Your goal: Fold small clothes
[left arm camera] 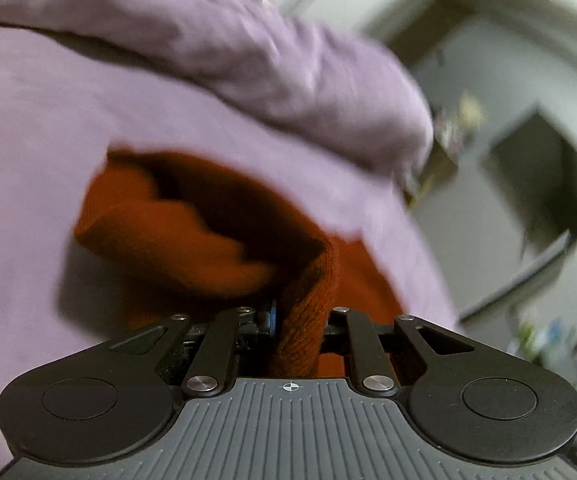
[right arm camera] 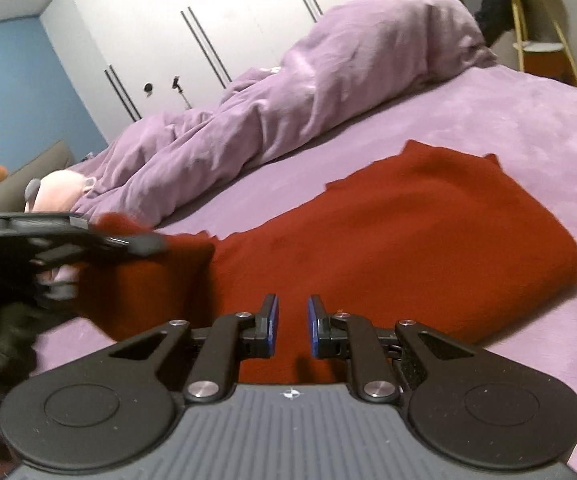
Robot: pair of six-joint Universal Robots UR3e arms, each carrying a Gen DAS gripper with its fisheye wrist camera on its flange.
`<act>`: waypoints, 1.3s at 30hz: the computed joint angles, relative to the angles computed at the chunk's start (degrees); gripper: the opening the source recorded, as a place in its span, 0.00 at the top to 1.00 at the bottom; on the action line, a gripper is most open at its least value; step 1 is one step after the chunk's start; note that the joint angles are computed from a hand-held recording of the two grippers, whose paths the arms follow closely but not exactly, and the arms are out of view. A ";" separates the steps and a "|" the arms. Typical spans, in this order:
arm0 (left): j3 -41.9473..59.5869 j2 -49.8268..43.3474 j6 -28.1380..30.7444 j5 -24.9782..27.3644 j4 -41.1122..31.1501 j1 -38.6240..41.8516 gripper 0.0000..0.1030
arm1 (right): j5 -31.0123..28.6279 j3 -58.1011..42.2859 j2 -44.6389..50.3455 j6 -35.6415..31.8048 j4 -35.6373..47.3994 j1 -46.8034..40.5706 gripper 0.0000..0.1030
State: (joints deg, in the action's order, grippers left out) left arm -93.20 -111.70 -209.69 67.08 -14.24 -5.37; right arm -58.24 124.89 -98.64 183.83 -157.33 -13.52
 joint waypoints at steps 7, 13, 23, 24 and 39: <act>-3.98 2.41 0.17 1.02 1.46 -2.68 0.63 | 0.24 0.64 -2.57 -5.70 4.66 -4.20 0.82; -16.77 15.38 0.55 7.44 4.69 0.18 0.57 | 5.15 -4.33 2.46 -2.04 0.79 -3.47 0.81; -20.38 17.80 -2.29 6.37 -0.68 4.76 0.56 | -8.58 -33.15 25.16 -2.60 13.49 15.05 0.80; -20.05 17.34 -1.79 5.48 -1.45 4.97 0.55 | -10.47 -31.10 24.98 -2.84 14.17 14.62 0.75; -22.07 18.28 -1.13 9.82 -1.86 2.90 0.47 | 15.83 -45.96 38.48 2.37 31.43 -0.07 0.18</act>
State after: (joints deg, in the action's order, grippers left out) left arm -115.27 -93.42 -210.82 76.90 -16.10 -2.47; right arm -42.41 78.93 -60.16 186.20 -125.91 -13.59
